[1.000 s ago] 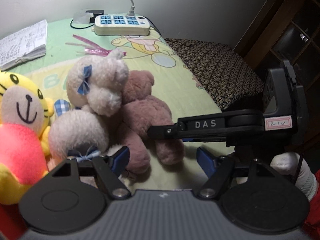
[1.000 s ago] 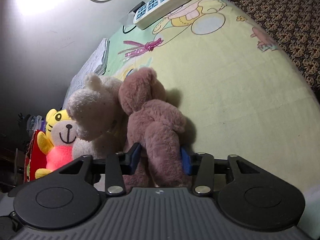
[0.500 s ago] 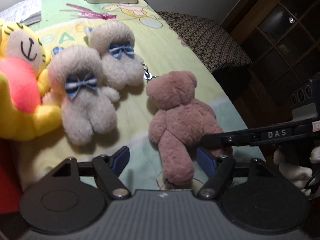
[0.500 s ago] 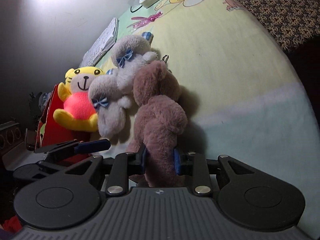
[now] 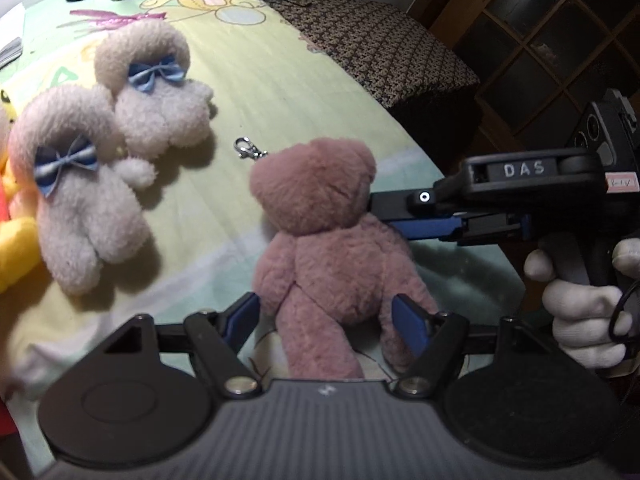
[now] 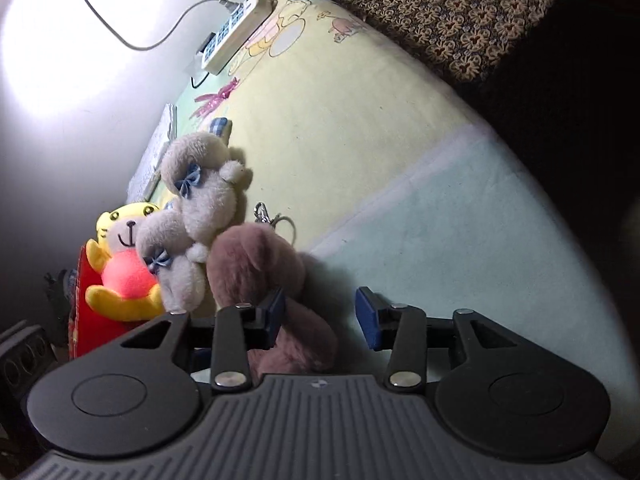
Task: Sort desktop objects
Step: 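Close both grippers on the brown-pink teddy bear and lift it, then carry the brown-pink teddy bear with both grippers over the red box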
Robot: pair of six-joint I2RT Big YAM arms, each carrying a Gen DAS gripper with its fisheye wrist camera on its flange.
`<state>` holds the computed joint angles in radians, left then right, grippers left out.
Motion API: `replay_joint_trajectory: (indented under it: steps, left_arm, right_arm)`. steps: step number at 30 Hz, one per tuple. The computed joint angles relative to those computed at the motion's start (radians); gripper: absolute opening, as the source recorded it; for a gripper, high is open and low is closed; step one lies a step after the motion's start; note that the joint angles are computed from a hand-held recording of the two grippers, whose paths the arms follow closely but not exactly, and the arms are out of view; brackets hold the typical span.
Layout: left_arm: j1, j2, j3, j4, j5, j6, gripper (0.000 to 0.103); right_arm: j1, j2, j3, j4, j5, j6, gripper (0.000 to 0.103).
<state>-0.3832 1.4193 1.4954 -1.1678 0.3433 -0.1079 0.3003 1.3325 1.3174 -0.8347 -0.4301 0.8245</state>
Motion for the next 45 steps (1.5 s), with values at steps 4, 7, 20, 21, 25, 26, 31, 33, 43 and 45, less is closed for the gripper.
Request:
replay_joint_trajectory:
  steps: [4, 7, 20, 21, 25, 26, 31, 33, 43, 45]
  left_arm:
    - [0.018, -0.030, -0.019, 0.015, -0.014, -0.002, 0.074]
    - [0.044, -0.067, -0.036, 0.009, -0.023, 0.003, 0.074]
    - [0.213, -0.222, -0.122, -0.042, 0.000, -0.027, 0.075]
    - [0.230, -0.232, -0.126, -0.053, 0.007, -0.024, 0.075]
    - [0.278, -0.259, -0.149, -0.071, 0.022, -0.034, 0.076]
    - [0.284, -0.259, -0.152, -0.074, 0.025, -0.041, 0.076]
    - [0.277, -0.239, -0.162, -0.055, 0.027, -0.056, 0.076]
    - [0.270, -0.220, -0.160, -0.047, 0.045, -0.059, 0.076]
    - [0.213, -0.153, -0.143, -0.047, 0.038, -0.054, 0.076]
    - [0.208, -0.151, -0.138, -0.048, 0.026, -0.055, 0.076]
  right_arm:
    - [0.018, 0.008, -0.001, 0.056, -0.086, 0.056, 0.036]
    - [0.050, 0.026, 0.045, 0.030, -0.082, 0.021, 0.036]
    - [0.192, 0.165, 0.296, -0.070, -0.100, -0.149, 0.043]
    - [0.196, 0.173, 0.299, -0.066, -0.118, -0.135, 0.043]
    - [0.216, 0.199, 0.298, -0.062, -0.194, -0.094, 0.043]
    - [0.227, 0.204, 0.306, -0.077, -0.186, -0.109, 0.041]
    - [0.228, 0.167, 0.307, -0.091, -0.066, -0.219, 0.042]
    - [0.226, 0.168, 0.321, -0.148, -0.004, -0.300, 0.044]
    - [0.198, 0.161, 0.184, -0.095, -0.112, -0.175, 0.052]
    - [0.196, 0.159, 0.166, -0.059, -0.137, -0.147, 0.050]
